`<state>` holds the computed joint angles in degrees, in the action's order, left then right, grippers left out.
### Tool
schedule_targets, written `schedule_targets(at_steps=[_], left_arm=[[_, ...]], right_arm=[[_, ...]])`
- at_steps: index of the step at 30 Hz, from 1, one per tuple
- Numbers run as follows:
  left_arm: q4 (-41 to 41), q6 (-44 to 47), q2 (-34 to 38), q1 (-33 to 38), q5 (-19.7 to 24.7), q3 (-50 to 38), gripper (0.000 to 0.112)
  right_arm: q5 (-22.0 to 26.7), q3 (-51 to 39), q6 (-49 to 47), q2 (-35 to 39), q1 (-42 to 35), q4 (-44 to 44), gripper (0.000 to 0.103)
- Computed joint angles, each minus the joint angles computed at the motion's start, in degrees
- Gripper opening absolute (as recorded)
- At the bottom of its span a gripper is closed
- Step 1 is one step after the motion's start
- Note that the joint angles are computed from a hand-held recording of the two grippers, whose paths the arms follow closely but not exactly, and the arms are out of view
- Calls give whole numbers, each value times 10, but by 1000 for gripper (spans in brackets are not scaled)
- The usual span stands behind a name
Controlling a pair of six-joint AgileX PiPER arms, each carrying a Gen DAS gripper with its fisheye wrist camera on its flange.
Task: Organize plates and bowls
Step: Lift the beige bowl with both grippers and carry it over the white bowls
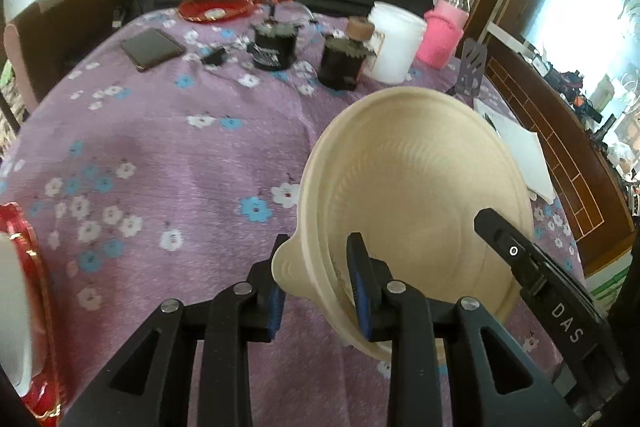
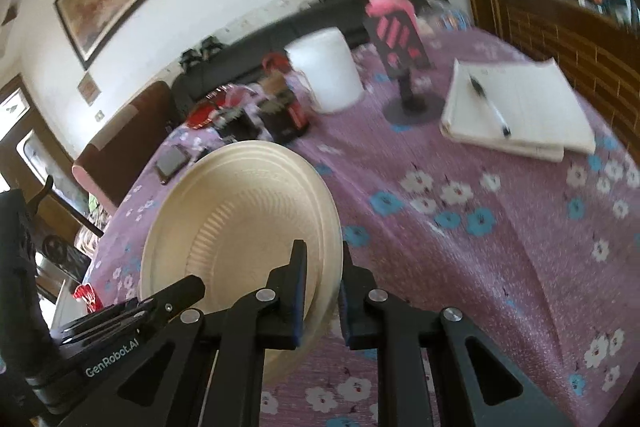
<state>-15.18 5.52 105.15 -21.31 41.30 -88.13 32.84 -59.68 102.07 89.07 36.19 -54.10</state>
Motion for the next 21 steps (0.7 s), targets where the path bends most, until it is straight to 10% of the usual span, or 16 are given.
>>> schedule_targets(at_steps=[21], left_arm=[[-120,140,-210,140,-35,201,28]], right_arm=[[279,-191,-48,69,236,-54,15]])
